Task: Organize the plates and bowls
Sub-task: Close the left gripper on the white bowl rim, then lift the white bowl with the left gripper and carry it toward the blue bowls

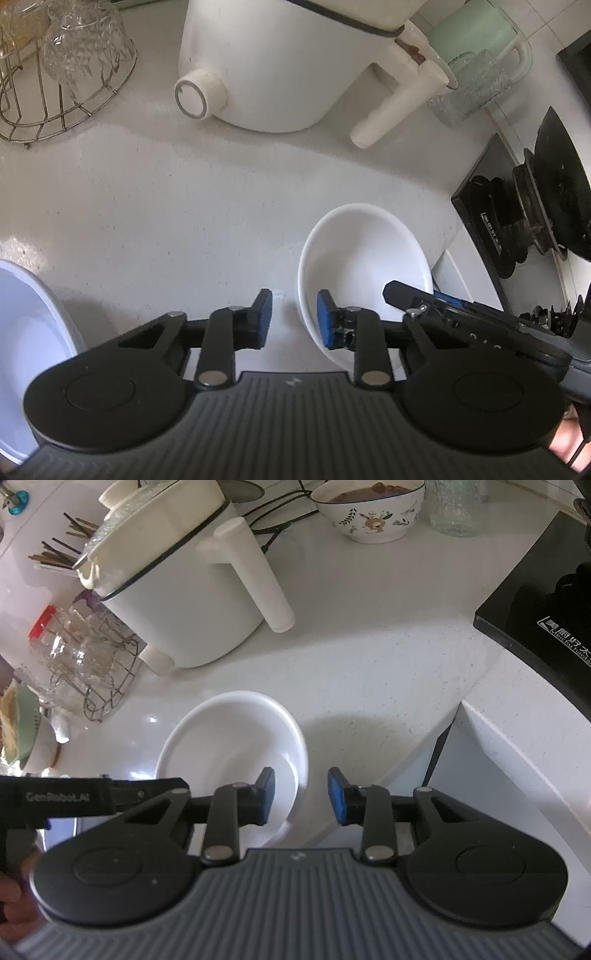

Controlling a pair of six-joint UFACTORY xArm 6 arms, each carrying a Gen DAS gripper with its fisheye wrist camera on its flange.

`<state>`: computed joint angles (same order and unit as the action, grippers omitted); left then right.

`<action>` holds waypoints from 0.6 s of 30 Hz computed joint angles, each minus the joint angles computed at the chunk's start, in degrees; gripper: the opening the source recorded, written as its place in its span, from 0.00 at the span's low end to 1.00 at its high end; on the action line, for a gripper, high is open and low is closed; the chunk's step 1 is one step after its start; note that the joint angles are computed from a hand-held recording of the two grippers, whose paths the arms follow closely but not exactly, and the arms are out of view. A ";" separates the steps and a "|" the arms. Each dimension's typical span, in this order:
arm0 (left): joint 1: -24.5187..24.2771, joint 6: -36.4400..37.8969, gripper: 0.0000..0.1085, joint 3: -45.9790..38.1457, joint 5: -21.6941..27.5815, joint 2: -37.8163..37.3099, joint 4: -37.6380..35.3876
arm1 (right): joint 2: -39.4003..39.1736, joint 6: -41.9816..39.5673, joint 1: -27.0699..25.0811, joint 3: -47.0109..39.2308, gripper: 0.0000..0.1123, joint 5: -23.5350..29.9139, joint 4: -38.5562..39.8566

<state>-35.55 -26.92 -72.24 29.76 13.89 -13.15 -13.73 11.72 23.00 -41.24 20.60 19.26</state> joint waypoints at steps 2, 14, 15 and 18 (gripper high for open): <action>0.00 0.38 0.23 0.16 -0.37 -0.02 -0.34 | -0.17 1.24 -0.05 0.38 0.23 -0.04 -0.55; -0.33 0.00 0.10 -0.44 0.20 -0.96 0.43 | -2.47 5.70 0.85 1.91 0.11 -1.77 -4.04; -0.27 -0.09 0.10 -0.08 0.08 -1.44 0.23 | -2.74 6.12 0.90 1.94 0.11 -1.69 -4.08; -0.31 -0.43 0.10 0.14 0.16 -2.48 0.87 | -3.77 6.58 0.96 1.94 0.11 -1.25 -3.42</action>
